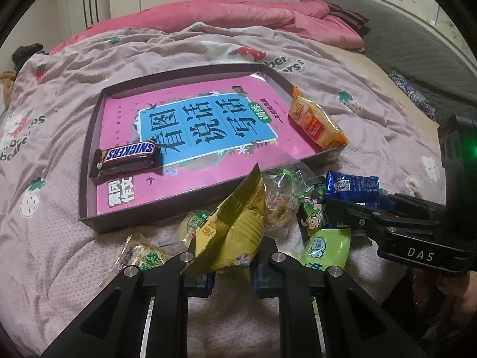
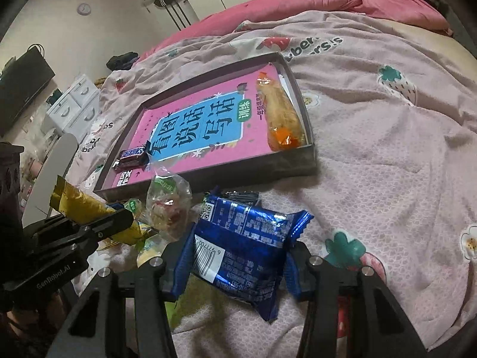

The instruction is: Organize snacks

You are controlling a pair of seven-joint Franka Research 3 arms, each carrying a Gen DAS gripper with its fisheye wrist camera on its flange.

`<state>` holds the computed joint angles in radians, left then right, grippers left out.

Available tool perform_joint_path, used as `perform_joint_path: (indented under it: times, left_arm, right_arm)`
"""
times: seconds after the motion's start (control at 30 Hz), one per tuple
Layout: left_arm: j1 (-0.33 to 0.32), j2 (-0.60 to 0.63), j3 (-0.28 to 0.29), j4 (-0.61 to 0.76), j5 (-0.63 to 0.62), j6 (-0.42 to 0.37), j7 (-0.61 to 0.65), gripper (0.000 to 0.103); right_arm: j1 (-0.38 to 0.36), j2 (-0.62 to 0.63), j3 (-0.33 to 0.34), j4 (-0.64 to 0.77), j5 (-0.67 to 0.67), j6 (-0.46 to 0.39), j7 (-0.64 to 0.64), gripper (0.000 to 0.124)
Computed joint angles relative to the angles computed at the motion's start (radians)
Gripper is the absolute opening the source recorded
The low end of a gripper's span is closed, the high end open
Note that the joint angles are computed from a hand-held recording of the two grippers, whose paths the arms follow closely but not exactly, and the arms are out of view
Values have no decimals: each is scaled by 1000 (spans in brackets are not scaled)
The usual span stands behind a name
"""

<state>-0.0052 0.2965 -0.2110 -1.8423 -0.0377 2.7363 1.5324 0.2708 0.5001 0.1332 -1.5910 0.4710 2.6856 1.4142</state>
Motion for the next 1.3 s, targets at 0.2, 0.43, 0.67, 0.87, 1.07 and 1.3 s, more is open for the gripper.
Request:
perform_joint_path:
  times: [0.2,0.43,0.67,0.87,1.07,1.3]
  left_arm:
    - [21,-27,-17,-22,-55,25,35,17]
    - [13,-51,-10,-34,-66,32,46,17]
    - [11,-69,-3,-24,-81,37,51,17]
    - [1,-75,15,-2,-45,28,13,17]
    - [-6,-51,29,45,6,28,-43,17]
    - [-9,-15,47,101,73,20,-109,17]
  right_arm:
    - [15,-26,-8,-33,-24,84,-15,51]
    - [-2,-44,19,-53,1,148,-70,51]
    - [-12,-51,45,-55,27,215,-138,51]
    - [-2,-56,38,-50,18,253,-166,51]
    - [-27,-47,76,-28,49,281,-235,51]
    - [-34,-18,88,19,71,272,-265,51]
